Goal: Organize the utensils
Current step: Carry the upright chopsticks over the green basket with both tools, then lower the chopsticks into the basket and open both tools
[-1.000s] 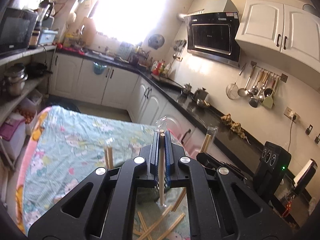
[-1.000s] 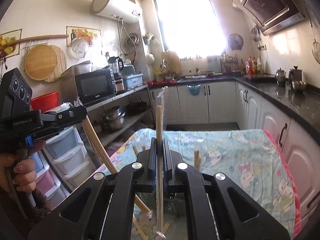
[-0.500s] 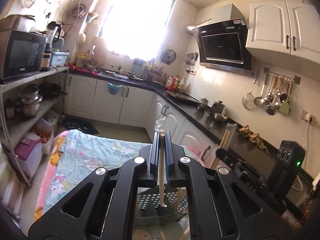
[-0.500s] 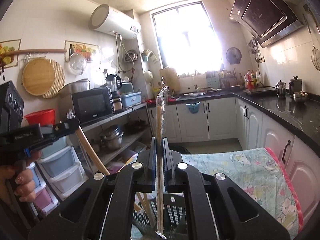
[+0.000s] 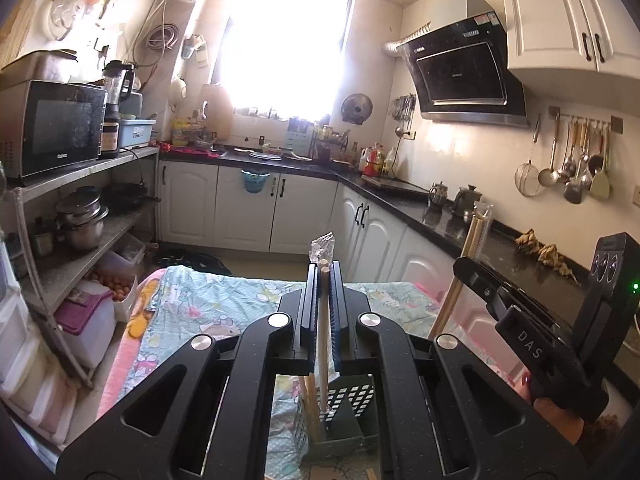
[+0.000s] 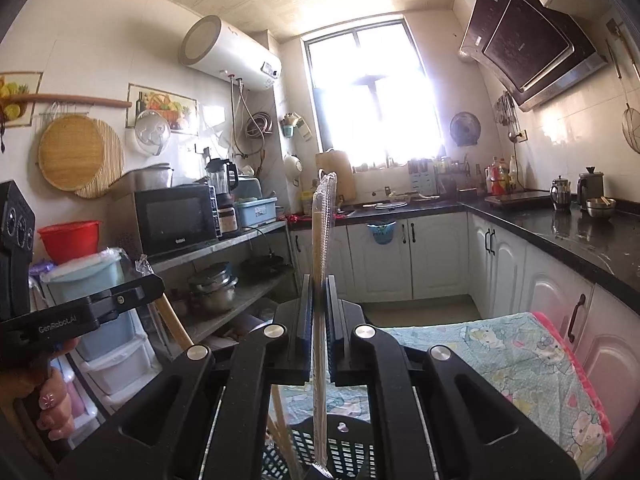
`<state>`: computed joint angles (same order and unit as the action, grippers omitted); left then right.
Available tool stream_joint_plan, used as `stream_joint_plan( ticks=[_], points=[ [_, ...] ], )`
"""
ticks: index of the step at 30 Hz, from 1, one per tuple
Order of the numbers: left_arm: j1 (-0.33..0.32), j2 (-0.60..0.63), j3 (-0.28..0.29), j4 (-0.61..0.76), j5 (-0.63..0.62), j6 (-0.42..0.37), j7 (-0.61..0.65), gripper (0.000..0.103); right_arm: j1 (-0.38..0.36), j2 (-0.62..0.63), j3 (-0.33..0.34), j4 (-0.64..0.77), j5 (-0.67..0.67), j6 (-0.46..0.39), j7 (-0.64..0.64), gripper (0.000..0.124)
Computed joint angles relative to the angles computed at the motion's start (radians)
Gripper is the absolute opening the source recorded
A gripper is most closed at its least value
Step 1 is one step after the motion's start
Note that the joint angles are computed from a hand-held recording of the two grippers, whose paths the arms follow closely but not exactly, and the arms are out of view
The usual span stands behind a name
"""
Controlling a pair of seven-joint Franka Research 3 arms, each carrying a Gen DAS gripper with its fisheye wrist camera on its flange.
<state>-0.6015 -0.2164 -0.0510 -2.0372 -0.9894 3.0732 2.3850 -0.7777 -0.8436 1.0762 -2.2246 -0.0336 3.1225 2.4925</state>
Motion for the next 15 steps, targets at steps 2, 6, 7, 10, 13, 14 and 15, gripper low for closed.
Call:
stream_joint_plan(
  ticks=[2, 6, 7, 10, 13, 14, 15],
  points=[
    [-0.004, 0.008, -0.001, -0.006, -0.004, 0.014, 0.014, 0.003, -0.020, -0.007, 0.022, 0.003, -0.002, -0.002, 0.008, 0.006],
    [-0.008, 0.023, -0.004, -0.012, -0.004, 0.024, 0.022, 0.003, -0.050, -0.016, 0.059, -0.004, -0.003, 0.005, 0.015, 0.006],
    [-0.012, 0.027, -0.003, -0.014, -0.015, 0.025, 0.035, 0.003, -0.053, -0.017, 0.063, -0.008, -0.003, 0.007, 0.015, 0.006],
    [-0.025, 0.036, 0.003, -0.012, -0.083, 0.025, 0.113, 0.003, -0.070, -0.025, 0.086, -0.015, -0.002, 0.005, 0.018, 0.006],
    [-0.007, 0.041, -0.021, -0.018, -0.107, 0.026, 0.147, 0.003, -0.078, -0.031, 0.100, -0.024, 0.001, 0.003, 0.022, 0.006],
    [-0.001, 0.043, -0.028, -0.021, -0.109, 0.025, 0.152, 0.003, -0.081, -0.033, 0.105, -0.028, 0.002, 0.004, 0.025, 0.006],
    [0.005, 0.045, -0.034, -0.022, -0.113, 0.022, 0.156, 0.003, -0.082, -0.034, 0.107, -0.031, 0.004, 0.004, 0.026, 0.006]
  ],
)
